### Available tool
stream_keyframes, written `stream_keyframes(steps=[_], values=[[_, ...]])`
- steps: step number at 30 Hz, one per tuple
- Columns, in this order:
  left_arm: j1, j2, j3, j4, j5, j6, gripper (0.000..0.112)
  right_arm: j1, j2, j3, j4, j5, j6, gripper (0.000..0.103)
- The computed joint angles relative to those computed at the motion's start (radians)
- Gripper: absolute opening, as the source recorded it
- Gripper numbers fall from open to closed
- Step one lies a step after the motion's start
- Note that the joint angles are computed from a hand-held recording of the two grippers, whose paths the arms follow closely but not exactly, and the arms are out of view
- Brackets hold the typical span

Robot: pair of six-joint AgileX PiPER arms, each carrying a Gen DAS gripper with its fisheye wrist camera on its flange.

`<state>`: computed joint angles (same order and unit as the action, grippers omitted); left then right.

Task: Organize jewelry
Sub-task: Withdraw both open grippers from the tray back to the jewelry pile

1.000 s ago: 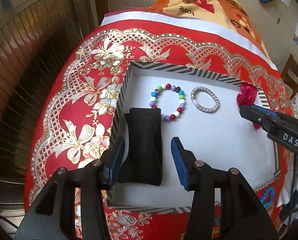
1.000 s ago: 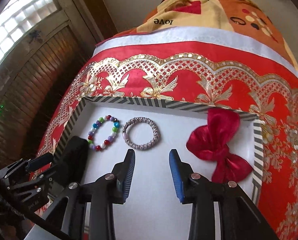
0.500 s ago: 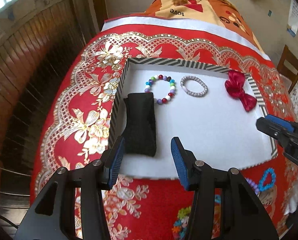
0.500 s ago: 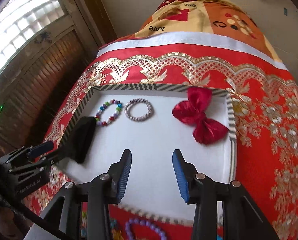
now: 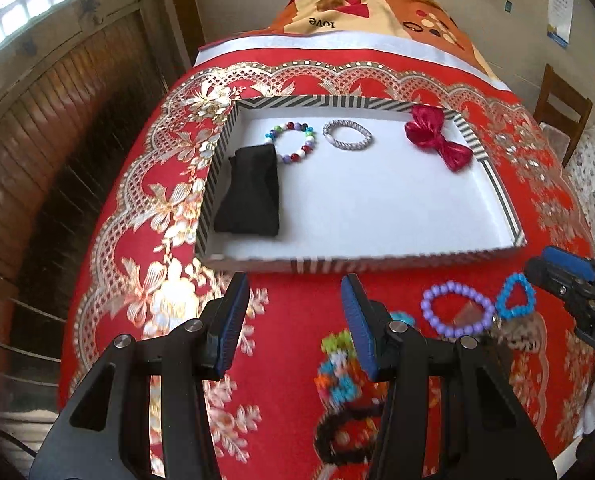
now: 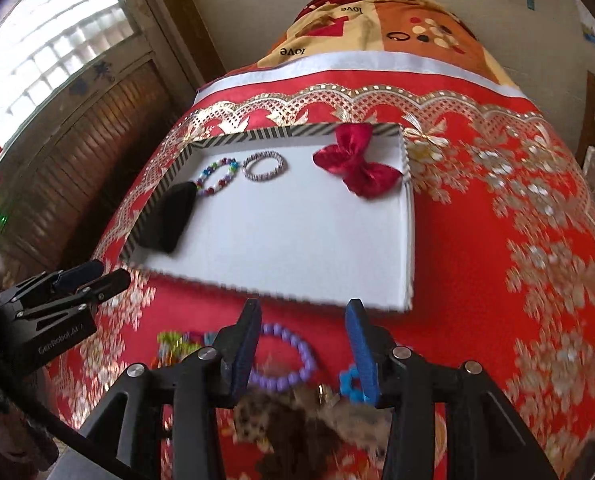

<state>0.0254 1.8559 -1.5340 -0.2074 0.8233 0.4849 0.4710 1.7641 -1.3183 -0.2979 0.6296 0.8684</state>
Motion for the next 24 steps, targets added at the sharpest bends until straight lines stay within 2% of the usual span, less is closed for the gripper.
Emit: stream_keyframes(steps=[12, 24], values=[[0.030, -0.180, 0.229, -0.042, -0.054, 0.059, 0.047, 0.102, -0.165, 0.235, -0.111, -0.017, 0.193, 0.042], [0.128, -0.198, 0.271, -0.135, 0.042, 0.149, 0.047, 0.181, -0.239, 0.365, -0.157, -0.025, 0.320, 0.043]])
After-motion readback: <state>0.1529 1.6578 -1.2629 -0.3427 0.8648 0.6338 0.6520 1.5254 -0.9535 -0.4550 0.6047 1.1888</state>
